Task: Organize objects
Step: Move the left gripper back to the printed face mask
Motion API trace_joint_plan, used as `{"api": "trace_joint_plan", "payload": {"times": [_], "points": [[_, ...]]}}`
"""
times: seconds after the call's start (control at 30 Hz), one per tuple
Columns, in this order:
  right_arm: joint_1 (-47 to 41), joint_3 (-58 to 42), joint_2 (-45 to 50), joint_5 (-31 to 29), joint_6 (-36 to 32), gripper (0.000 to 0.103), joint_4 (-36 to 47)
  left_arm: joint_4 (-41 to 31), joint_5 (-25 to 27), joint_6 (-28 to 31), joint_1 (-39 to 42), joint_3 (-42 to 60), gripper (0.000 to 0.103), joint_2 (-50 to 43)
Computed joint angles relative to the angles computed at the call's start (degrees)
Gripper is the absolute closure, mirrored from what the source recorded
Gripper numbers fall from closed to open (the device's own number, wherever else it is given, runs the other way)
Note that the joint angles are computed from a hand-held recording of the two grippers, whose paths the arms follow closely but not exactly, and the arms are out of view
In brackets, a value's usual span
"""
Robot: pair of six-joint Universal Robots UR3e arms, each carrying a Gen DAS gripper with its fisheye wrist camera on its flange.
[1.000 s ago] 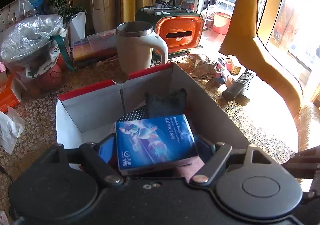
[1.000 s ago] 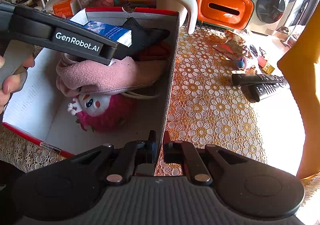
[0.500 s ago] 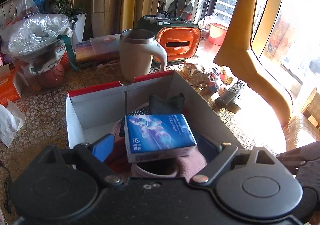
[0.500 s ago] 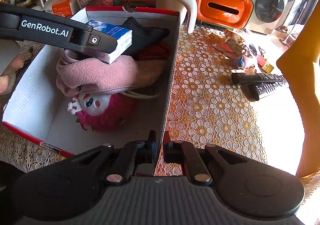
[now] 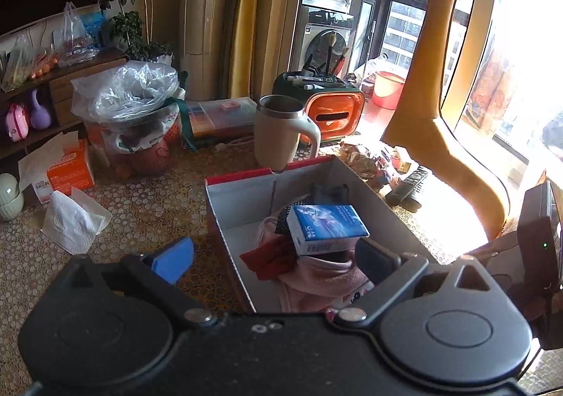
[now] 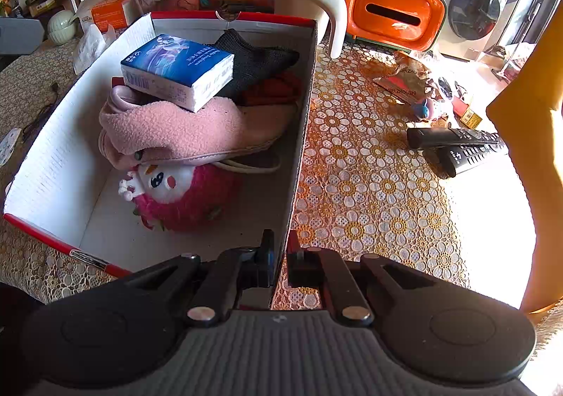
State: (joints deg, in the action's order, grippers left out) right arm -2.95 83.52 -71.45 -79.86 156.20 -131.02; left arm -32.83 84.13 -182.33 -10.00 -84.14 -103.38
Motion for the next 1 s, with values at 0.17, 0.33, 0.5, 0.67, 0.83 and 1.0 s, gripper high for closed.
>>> {"api": "trace_joint_plan", "payload": {"times": [0.17,0.33,0.5,0.67,0.83,1.0], "points": [[0.0,0.1,0.0,-0.1,0.0,0.096,-0.1,-0.4,-1.1,2.7,6.4,-9.7,0.001,10.7],[0.0,0.2,-0.1,-0.2,-0.1,0.096,0.0,-1.4,-2.8,4.2,13.1,-18.0,0.001,19.3],[0.0,0.3,-0.3,-0.3,-0.1,0.096,0.1,-1.3,-3.0,7.4,19.1,-26.3,0.001,25.5],[0.2,0.2,-0.3,-0.9,0.0,0.096,0.4,2.6,-0.6,12.2,22.6,-34.3,0.001,27.5],[0.8,-0.6,0.1,-1.7,0.2,0.096,1.0,7.2,-1.4,14.8,26.2,-40.9,0.001,26.5],[1.2,-1.4,0.4,-2.3,0.3,0.096,1.7,10.5,-3.5,15.1,31.0,-45.0,0.001,24.4]]}}
